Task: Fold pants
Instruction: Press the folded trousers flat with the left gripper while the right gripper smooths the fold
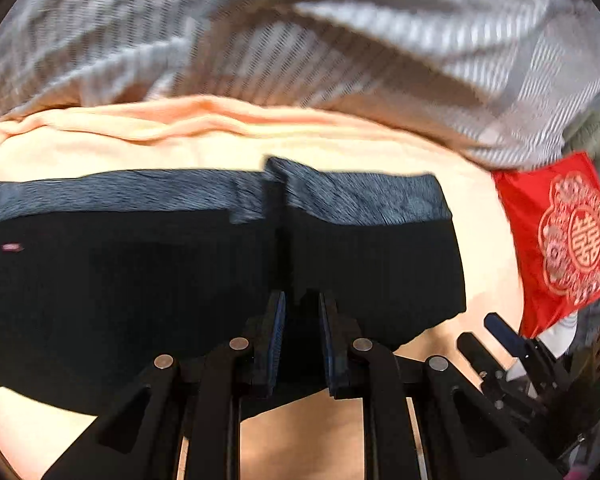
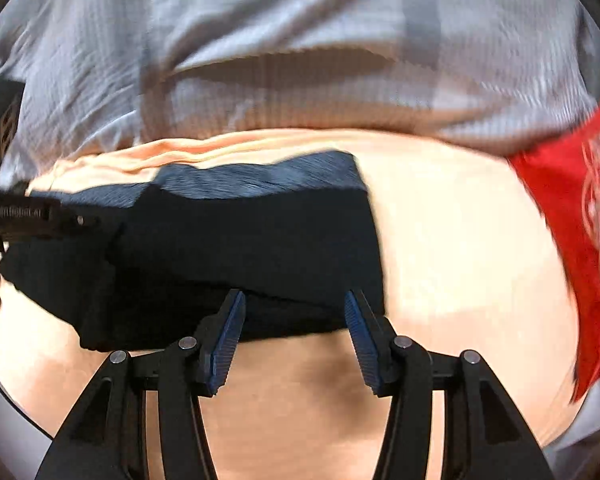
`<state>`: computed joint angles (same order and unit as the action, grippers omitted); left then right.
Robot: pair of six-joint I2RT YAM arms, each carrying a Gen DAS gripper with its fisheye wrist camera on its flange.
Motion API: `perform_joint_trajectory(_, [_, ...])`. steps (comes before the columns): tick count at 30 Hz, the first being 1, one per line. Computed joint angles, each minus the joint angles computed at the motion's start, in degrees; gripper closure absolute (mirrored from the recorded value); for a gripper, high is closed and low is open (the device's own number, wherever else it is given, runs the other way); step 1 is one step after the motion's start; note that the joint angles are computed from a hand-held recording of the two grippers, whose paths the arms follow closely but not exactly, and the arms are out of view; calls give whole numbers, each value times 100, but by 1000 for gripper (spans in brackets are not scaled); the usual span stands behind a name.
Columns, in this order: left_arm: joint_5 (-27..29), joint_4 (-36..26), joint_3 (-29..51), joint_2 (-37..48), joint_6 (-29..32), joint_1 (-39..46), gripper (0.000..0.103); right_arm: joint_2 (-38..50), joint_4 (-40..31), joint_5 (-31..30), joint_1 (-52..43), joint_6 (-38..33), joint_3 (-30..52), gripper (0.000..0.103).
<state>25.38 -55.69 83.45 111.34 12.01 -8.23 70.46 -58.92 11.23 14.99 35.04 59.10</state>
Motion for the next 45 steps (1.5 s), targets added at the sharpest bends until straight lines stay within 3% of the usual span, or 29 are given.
perform_joint_trajectory(4, [-501,295,-148,154,-86,-296,84,-320,74,-569,-526,152,-345,47])
perform_joint_trajectory(9, [-1273,790,-807,11,-4,-561,85,-629,137,-1195,-891,247,-790,63])
perform_joint_trajectory(13, [-1372,1190,-1304,-193,-39,-520,85,-921,-29,-1317,-978,344,-981,63])
perform_joint_trajectory(22, [-1607,1104,-1465,-820,-54,-257,85,-1046,17,-1959,-2138,-228,-990,63])
perform_joint_trajectory(24, [-1513,1037,-1319,-977,-106,-183,85,-801,199,-2236,-2478,-499,-880,82])
perform_joint_trajectory(26, [-1375,1038,-1065,-1031,-236,-226,85,-494,411,-2439,-2732,-617,-753,87])
perform_joint_trajectory(33, [-1455,1246,21,-31,-857,-904,85,1184,1262,-2624,-2882,-781,312,88])
perform_joint_trajectory(37, [-1815,1319,341,758,-1180,-973,85,2071,1653,-2711,-2767,-797,830,88])
perform_joint_trajectory(41, [-1701,1799,-309,539,-988,-814,85,2832,1659,-2822,-2521,-1026,1100,89])
perform_joint_trajectory(45, [-1803,2298,-1085,146,-797,-767,84,2685,1868,-2221,-2002,-1277,804,89])
